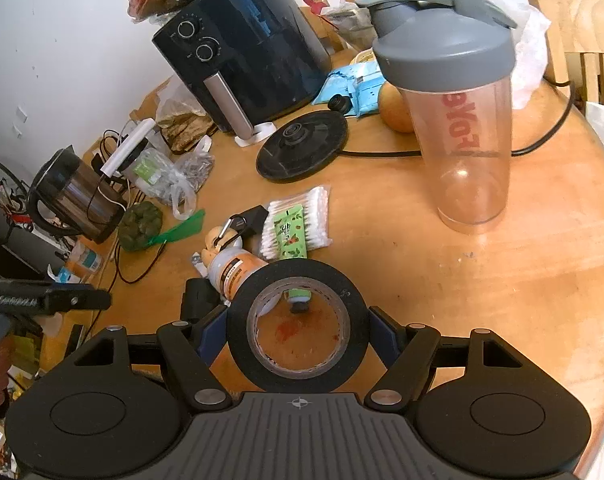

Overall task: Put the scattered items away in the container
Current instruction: 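Grasp the black cylindrical holder with the left tool while the right tool holds the tape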

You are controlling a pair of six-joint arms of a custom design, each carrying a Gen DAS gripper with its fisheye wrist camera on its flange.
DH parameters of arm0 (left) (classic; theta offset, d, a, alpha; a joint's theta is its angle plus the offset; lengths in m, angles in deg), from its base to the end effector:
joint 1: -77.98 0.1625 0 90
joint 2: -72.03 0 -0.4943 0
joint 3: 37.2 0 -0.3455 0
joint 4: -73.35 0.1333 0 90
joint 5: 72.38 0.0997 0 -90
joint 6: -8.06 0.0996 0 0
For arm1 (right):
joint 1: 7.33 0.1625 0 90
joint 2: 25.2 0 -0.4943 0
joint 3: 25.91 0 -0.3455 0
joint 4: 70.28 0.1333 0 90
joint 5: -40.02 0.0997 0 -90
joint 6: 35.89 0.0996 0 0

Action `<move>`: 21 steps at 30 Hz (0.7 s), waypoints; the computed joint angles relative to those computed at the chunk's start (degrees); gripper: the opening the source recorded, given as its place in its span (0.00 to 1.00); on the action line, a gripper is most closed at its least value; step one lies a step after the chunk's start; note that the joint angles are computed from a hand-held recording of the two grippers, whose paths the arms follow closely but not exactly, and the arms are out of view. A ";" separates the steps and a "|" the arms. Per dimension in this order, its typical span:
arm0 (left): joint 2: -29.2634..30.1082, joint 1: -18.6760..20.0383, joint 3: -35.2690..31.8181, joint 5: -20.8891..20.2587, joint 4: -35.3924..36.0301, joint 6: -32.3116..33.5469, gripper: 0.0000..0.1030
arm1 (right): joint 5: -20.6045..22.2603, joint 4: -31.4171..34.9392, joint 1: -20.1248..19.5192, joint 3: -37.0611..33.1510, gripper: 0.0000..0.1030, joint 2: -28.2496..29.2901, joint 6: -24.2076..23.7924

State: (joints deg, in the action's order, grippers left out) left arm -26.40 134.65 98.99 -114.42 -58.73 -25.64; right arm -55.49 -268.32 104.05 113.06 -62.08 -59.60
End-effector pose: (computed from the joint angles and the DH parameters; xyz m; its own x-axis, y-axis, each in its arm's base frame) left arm 0.0055 -0.3688 0.3809 -0.7951 -0.1950 -0.5743 0.1283 0.8714 -0.4736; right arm 0.2729 -0.3576 0.0330 -0.7062 -0.6962 0.1291 -0.7061 0.7058 -0.0565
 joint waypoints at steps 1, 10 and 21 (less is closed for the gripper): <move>0.43 0.73 -0.11 -0.84 -1.21 0.64 0.66 | 0.09 -0.35 -0.20 0.40 0.73 -0.17 0.12; 5.01 7.70 -1.81 -7.05 -9.02 4.07 0.66 | -0.27 -3.52 -1.14 3.54 0.73 -2.40 1.63; 10.67 14.31 -5.01 -11.69 -13.45 6.78 0.65 | -0.61 -7.31 -3.50 6.64 0.73 -4.21 2.12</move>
State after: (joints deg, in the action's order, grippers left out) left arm -15.73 148.96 93.97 -126.11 -72.17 -18.86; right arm -56.10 -275.63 100.54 119.70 -66.29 -57.48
